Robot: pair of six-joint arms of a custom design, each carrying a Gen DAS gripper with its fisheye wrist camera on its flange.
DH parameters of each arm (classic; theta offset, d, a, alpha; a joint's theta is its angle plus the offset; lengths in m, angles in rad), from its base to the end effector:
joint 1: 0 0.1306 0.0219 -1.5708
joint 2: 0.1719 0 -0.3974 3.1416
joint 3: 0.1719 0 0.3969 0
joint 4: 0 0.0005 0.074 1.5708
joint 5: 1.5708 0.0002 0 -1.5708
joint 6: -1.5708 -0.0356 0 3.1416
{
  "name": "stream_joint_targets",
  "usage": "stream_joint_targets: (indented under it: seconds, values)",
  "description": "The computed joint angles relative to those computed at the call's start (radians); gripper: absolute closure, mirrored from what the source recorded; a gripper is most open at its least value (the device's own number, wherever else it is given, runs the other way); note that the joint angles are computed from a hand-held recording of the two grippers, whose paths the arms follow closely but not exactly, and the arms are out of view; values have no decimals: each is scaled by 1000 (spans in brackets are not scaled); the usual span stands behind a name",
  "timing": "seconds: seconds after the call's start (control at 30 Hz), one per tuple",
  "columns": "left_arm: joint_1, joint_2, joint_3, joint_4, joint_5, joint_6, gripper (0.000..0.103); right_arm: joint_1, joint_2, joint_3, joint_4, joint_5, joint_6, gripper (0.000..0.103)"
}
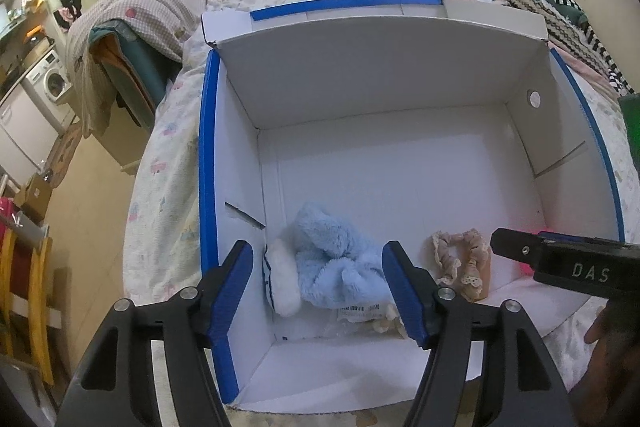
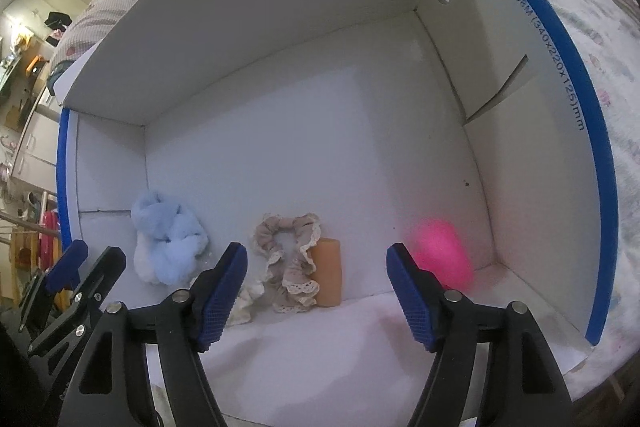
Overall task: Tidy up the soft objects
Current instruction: 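Move both tools back beside the box toward the white plush toy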
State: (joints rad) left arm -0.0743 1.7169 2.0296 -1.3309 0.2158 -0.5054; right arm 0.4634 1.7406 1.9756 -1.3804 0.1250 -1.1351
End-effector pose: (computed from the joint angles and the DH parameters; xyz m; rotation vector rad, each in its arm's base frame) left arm 0.5785 -0.0512 0.5375 0.8056 2.4264 -0.1154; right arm 0.5264 0.2575 0.4978 0.9383 2.5754 0.3047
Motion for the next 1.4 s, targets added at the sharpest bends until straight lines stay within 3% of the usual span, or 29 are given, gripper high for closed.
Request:
stream_joint_targets:
  seconds: [0.4, 0.57, 0.73, 0.93, 1.13, 1.27, 1.4]
  values:
    - [9, -17, -3, 2, 5, 22, 39, 12, 38, 53, -3, 18, 0, 27]
    - [41, -40, -13, -5, 42, 15, 39, 26, 16, 36, -2, 38, -4, 27]
    - [62, -75, -43, 31, 29, 7, 39, 42, -28, -9, 37, 61, -32, 27]
    - [104, -93, -51, 5, 57, 25, 39, 78, -66, -26, 37, 118, -42, 27]
    - [141, -140, -104, -6, 77, 30, 39, 122, -136, -95, 46, 184, -95, 27]
    - [159, -158, -126, -29, 92, 39, 39, 157, -157, -99, 0, 258, -130, 27]
    - [166, -182, -164, -37, 92, 20, 39, 163, -224, -215, 75, 190, -225, 27]
